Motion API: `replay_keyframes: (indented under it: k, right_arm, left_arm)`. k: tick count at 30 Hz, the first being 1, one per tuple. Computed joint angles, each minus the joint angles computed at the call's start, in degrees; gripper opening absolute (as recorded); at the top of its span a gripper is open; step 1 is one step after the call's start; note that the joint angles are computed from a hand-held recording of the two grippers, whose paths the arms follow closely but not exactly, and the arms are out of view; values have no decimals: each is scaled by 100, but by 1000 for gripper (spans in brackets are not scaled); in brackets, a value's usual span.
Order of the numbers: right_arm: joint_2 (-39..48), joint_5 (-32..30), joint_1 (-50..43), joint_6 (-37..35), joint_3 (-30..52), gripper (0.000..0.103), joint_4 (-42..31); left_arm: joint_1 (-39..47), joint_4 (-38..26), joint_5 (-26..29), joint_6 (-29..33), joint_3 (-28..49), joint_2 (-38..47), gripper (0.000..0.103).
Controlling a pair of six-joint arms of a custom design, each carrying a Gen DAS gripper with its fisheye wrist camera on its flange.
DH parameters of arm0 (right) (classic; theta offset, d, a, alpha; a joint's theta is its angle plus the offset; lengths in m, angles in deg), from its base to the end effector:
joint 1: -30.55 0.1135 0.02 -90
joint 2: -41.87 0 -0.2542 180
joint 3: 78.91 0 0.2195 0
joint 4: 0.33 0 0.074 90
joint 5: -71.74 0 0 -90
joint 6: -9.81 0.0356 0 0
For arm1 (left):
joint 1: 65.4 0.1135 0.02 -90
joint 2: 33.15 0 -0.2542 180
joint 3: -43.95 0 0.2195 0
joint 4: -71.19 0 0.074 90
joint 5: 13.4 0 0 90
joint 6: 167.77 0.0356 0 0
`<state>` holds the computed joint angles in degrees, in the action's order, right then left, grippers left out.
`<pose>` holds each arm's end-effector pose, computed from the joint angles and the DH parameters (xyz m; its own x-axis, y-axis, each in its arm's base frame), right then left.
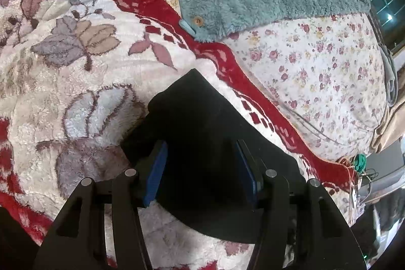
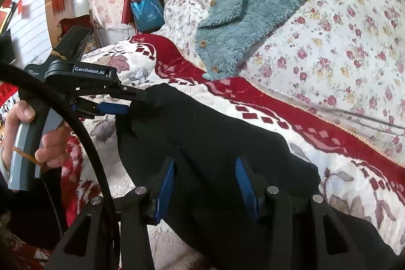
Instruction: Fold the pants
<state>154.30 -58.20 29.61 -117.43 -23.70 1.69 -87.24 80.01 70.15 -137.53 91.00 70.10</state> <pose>0.2940 0.0180 0.0807 -0.4396 -0.4568 -0.7734 -0.7785 0.6232 0.0743 0.2562 -0.0984 0.0980 -0.6024 -0.6834 -0.4124 -0.4395 0.7153 -0.5434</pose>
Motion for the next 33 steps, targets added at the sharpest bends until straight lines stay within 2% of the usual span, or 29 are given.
replay_keyframes:
  k: [3,7,10,12,13,14,15,16,18,22,26,29,31,33]
  right_arm:
    - [50,74,19,-145,-5,47,-142]
    - [66,114,-21,-202,-167,47,46]
    - [290,193,59,-119,172,47,-303]
    - [400,27,44,-82,405,30,-592]
    - [469,-189,-10,-60,549,22,-783]
    - [516,-275,-31,-5,646,19,-902]
    - [541,-305,-39,42,697,18,-966]
    - [546,-355,-58,71,719,17,-1008]
    - [475,-570,-153,66,737,13,-1196]
    - [90,-941,-357,-156,636,11,-1589]
    - [-238,-1145,-439,-390,549,11,-2042]
    - [-264,-1025,-304,-288,249,11,-1663]
    - [54,-746,-126,-171,348,11,-1666]
    - [345,-311,85,136,409,13,-1575]
  left_arm:
    - [77,-133,94,-8,98,-4,53]
    - [175,314,181,-232,-189,-3,54]
    - [223,294,171,-190,14,201,54]
    - [203,299,76,-86,210,358,54]
    - [214,407,104,-28,241,421,50]
    - [235,497,153,32,270,480,42]
    - [260,448,211,89,331,513,26]
    - [272,383,235,102,368,511,20]
    - [280,509,332,82,223,342,16]
    - [19,452,32,163,-207,-509,16]
    - [-199,-4,-275,121,-461,-1162,16]
    - [-264,-218,-500,8,-387,-795,16]
    - [-168,-391,-383,14,-170,-252,22]
    - [-75,118,-208,-101,-471,-163,25]
